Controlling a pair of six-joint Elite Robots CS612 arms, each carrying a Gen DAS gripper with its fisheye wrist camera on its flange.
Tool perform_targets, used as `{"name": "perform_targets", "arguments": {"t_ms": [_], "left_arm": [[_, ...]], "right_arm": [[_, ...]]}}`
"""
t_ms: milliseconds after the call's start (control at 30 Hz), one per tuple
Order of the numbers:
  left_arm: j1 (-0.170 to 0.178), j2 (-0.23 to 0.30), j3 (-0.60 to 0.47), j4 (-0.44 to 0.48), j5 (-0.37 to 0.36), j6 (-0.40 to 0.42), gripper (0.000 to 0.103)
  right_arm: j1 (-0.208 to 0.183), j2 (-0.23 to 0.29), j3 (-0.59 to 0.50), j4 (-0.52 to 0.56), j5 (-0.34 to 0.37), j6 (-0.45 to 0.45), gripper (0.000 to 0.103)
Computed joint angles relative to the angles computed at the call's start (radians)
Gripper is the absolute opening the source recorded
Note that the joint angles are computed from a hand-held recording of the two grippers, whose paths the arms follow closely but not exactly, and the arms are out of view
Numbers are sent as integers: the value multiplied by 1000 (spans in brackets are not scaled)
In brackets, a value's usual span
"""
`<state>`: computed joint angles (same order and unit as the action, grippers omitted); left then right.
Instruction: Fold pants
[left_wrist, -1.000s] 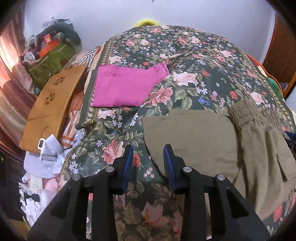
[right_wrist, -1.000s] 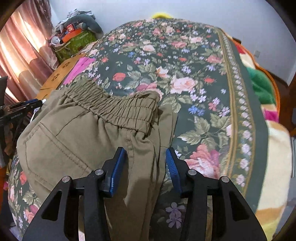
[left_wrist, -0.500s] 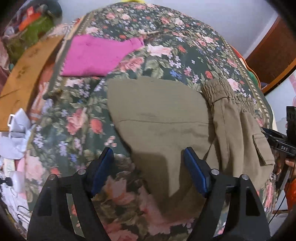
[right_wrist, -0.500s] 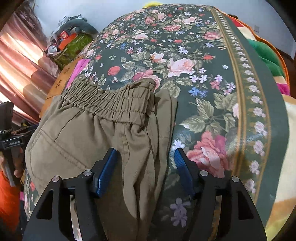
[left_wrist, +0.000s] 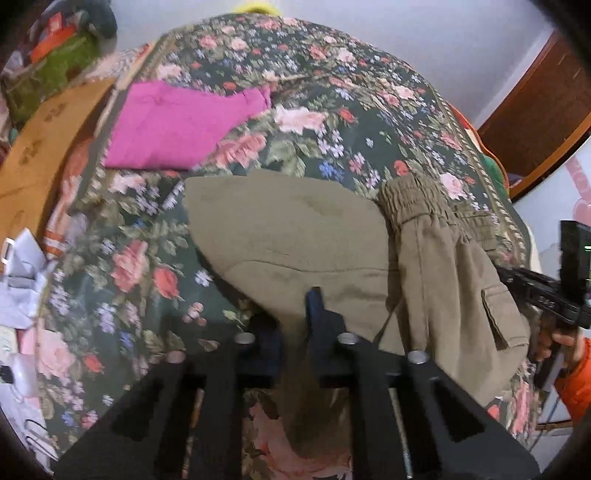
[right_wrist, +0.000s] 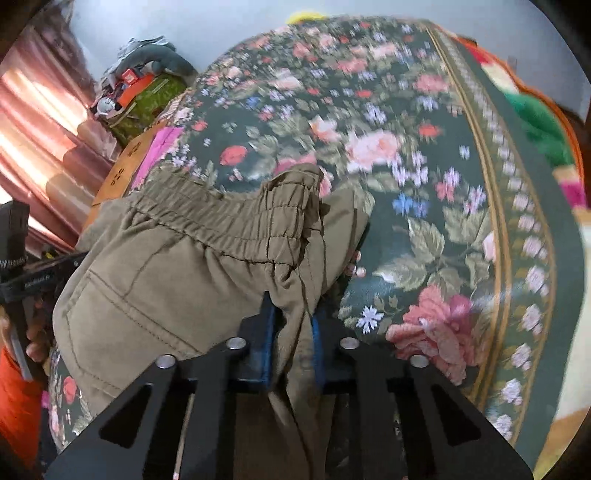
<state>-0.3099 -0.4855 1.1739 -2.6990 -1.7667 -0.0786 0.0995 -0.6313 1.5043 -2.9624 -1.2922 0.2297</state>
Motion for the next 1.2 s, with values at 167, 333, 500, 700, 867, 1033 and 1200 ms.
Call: {"name": "perform_targets", "arguments": {"t_ms": [167, 333, 500, 700, 867, 1033, 1200], "left_arm": [[-3, -21, 26, -76, 27, 10, 3], [-3, -39, 30, -129, 40, 17, 3], [-6, -52, 18, -166, 87, 43, 3], [10, -38, -53, -196, 140, 42, 3], [30, 6, -149, -177, 166, 13, 3], [44, 75, -278, -115, 211, 8, 3], [52, 156, -425, -44, 261, 17, 3]], "right_arm": [[3, -17, -1, -6, -17, -31, 10], [16, -37, -14, -43, -37, -81, 9], [33, -37, -61, -86, -63, -103, 8], [49, -3, -166, -107, -81, -121, 8], [58, 48, -271, -89, -83, -136, 8], [69, 115, -397, -40, -87, -147, 8], [81, 195, -545, 44, -99, -162, 8]]}}
